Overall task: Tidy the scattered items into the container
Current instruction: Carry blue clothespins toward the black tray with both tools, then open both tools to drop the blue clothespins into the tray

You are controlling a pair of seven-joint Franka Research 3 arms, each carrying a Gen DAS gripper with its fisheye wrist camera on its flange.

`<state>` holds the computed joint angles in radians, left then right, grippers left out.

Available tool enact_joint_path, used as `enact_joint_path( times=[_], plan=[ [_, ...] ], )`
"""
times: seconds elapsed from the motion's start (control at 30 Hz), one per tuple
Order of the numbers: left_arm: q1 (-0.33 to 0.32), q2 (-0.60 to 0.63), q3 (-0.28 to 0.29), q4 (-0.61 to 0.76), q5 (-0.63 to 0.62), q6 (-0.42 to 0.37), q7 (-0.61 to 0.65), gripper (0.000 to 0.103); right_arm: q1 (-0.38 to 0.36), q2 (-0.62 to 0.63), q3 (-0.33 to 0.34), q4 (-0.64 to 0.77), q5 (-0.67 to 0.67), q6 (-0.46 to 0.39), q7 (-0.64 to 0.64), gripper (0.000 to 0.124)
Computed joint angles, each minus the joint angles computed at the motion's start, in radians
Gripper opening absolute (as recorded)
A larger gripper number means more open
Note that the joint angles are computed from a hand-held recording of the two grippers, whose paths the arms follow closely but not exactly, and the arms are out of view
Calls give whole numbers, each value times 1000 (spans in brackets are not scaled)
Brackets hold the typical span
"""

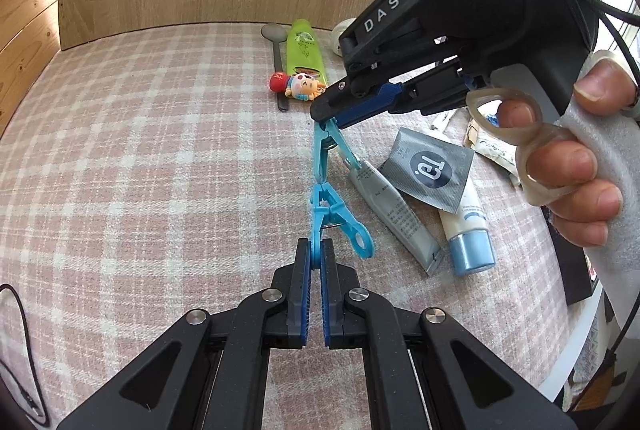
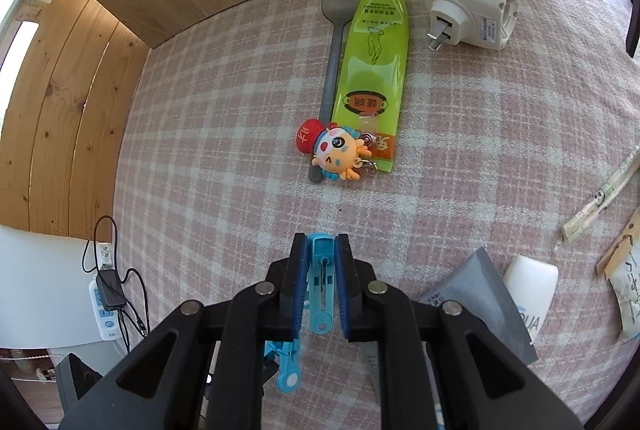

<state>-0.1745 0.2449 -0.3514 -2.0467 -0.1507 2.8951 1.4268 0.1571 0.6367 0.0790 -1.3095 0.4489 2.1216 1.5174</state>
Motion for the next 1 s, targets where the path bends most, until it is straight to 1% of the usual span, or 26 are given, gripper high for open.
enact_joint_path(
  times=[0.03,0.07,0.1,0.13,0.17,0.2,0.27,0.3,0.33,0.37,0.43,0.5,0.53,0.63,0.73,0.77,0.9,1.0],
  plan=[
    [24,-19,-20,-18,-26,7,22,4,-9,-14,7,-14,17,5,-8,13],
    [83,-64,-52,-57,-119,-9,114,4,-16,-30,13,-24,35,7,-15,13],
    [110,-73,-53,-62,-180,1,187,4,-19,-53,17,-43,50,13,-19,13],
    [102,-83,-32,-56,-188,-10,190,4,-23,-69,18,-43,62,7,-18,13],
    [60,-129,-24,-52,-163,-38,123,4,-27,-91,20,-65,78,15,-25,13],
    [43,-153,-22,-45,-122,-55,61,4,-32,-124,23,-100,96,25,-36,13],
    [-54,-110,35,34,54,-74,-122,4,-27,-175,23,-165,121,63,-59,13],
    [-64,-106,40,48,107,-86,-185,4,-17,-193,23,-199,127,96,-68,13],
    [-109,-67,65,96,171,-94,-238,4,-21,-220,21,-230,138,109,-87,13],
    [-128,-47,72,128,208,-106,-276,4,-51,-260,11,-260,155,89,-128,13],
    [-137,-42,69,148,231,-122,-300,4,-77,-336,-8,-343,184,90,-182,13],
    [-169,-1,77,196,287,-136,-355,4,-105,-412,-34,-427,215,89,-237,13],
    [-176,5,75,210,299,-143,-368,4,-110,-444,-47,-466,221,101,-253,13],
    [-216,71,70,293,350,-150,-409,4,-128,-521,-83,-568,254,133,-285,13],
    [-240,119,47,370,360,-168,-393,4,-164,-592,-128,-659,294,135,-309,13],
    [-259,154,44,417,369,-181,-388,4,-177,-622,-145,-693,294,139,-310,13],
    [-312,268,8,584,353,-224,-318,4,-238,-697,-209,-785,264,155,-307,13],
    [-367,368,-15,735,343,-271,-255,4,-291,-744,-254,-842,244,160,-300,13]
  ],
)
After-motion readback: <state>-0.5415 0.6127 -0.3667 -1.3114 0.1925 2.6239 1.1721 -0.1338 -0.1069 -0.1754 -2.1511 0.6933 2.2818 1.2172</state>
